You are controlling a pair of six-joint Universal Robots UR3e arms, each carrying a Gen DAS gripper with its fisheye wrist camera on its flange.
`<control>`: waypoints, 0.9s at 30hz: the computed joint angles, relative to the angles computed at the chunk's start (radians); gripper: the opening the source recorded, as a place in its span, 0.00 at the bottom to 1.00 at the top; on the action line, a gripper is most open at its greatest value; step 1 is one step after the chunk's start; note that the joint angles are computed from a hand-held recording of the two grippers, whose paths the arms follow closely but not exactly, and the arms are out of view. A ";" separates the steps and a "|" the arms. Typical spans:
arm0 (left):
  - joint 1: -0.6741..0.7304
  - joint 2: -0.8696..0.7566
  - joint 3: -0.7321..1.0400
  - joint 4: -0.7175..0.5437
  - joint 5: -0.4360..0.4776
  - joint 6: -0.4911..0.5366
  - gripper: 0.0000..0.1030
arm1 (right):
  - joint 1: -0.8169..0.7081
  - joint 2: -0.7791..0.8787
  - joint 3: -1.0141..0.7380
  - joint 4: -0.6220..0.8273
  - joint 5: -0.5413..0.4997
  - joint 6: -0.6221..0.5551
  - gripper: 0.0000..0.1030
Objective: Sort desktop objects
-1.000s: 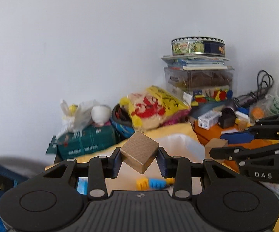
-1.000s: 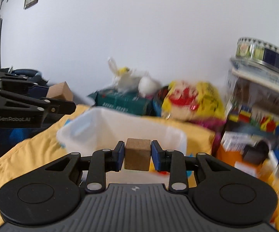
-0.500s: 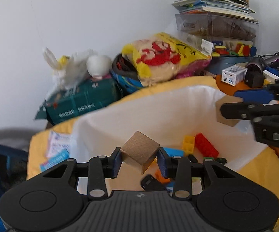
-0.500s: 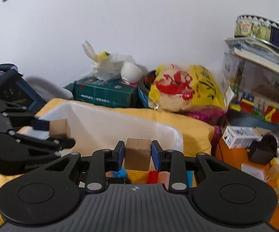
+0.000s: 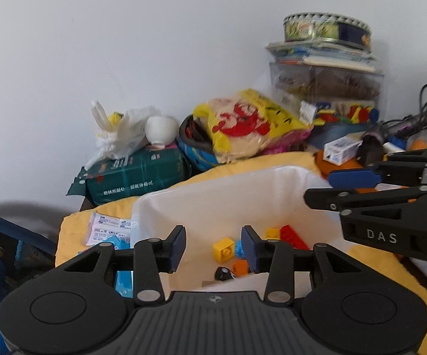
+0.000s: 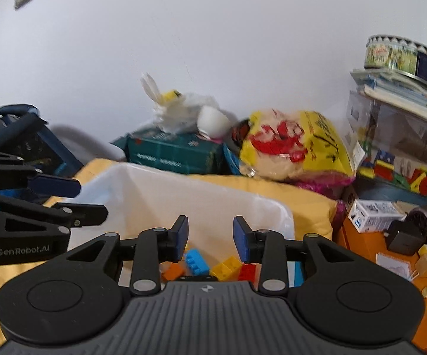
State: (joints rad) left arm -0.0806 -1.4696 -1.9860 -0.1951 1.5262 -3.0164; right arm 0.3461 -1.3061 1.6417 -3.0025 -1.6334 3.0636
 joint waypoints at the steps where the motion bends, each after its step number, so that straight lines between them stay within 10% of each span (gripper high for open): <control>1: 0.003 0.036 -0.037 0.009 -0.006 -0.001 0.47 | 0.002 -0.024 0.023 -0.004 0.008 -0.003 0.36; 27: -0.065 0.229 -0.506 -0.013 0.047 -0.035 0.54 | 0.068 -0.319 0.509 0.134 0.112 -0.012 0.41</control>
